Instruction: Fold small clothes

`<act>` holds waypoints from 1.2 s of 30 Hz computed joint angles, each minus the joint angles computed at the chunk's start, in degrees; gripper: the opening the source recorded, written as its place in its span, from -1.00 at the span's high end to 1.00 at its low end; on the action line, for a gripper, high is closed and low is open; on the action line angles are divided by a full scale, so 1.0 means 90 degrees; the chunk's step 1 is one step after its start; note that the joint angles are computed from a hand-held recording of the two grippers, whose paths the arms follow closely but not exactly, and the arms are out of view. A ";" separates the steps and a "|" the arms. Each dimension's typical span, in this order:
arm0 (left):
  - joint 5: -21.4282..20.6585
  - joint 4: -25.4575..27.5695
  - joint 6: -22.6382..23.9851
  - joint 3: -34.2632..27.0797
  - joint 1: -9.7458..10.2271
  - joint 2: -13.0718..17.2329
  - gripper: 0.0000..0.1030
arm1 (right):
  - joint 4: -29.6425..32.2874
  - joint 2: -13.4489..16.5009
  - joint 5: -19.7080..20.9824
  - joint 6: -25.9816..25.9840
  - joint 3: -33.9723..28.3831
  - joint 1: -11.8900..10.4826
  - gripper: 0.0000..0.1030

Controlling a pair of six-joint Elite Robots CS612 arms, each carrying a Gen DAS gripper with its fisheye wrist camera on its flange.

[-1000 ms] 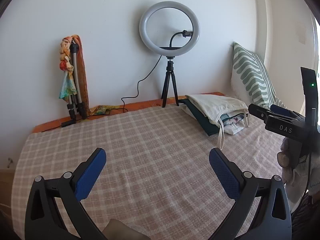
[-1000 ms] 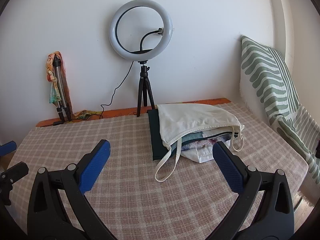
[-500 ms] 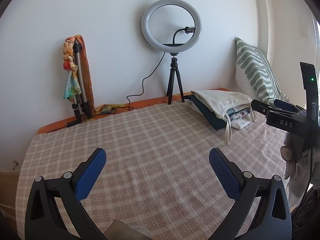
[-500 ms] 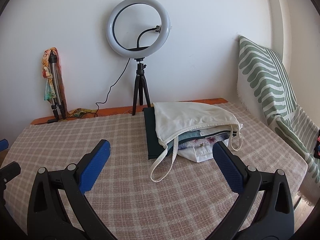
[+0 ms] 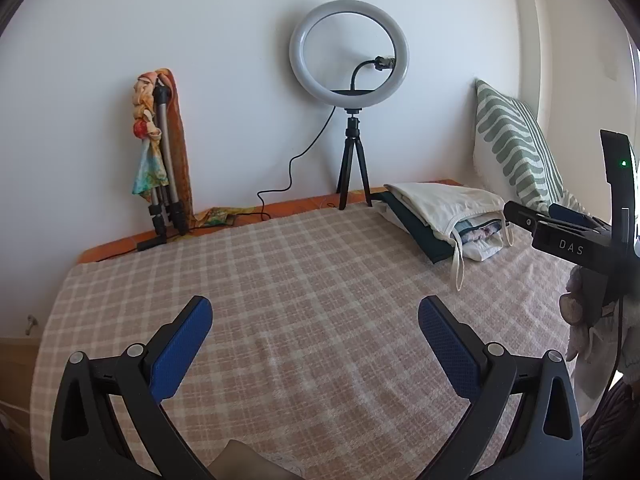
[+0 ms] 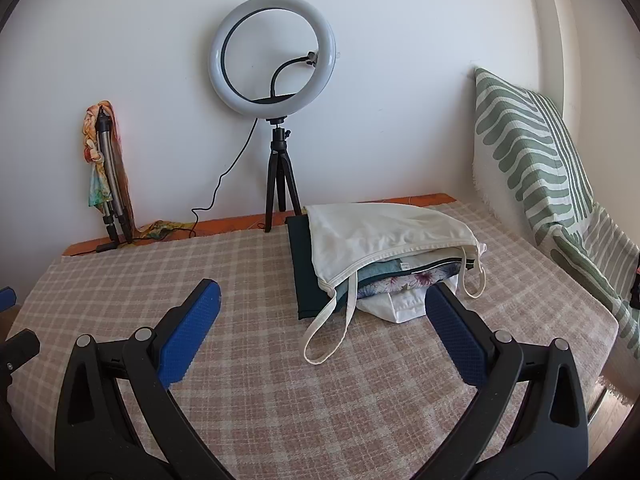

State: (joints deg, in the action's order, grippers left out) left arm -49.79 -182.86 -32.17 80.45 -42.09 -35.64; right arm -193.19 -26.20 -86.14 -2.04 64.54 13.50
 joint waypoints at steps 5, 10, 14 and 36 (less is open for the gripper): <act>-0.0002 0.0030 -0.0006 -0.0002 -0.0005 -0.0007 -0.99 | -0.0007 0.0000 -0.0014 -0.0002 0.0006 0.0005 -1.00; -0.0008 0.0025 0.0002 -0.0005 -0.0006 -0.0006 -0.99 | 0.0008 0.0003 0.0008 0.0013 0.0000 0.0004 -1.00; -0.0012 0.0021 -0.0009 -0.0003 -0.0004 -0.0006 -0.99 | 0.0029 -0.0001 0.0002 -0.0011 -0.0005 0.0007 -1.00; 0.0048 0.0116 -0.0117 0.0003 -0.0029 -0.0021 -0.99 | 0.0116 0.0039 0.0157 -0.0017 -0.0093 -0.0010 -1.00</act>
State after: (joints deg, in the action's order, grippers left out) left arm -49.36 -181.82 -33.22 80.48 -42.35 -35.83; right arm -192.15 -25.85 -84.73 -2.19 63.70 13.41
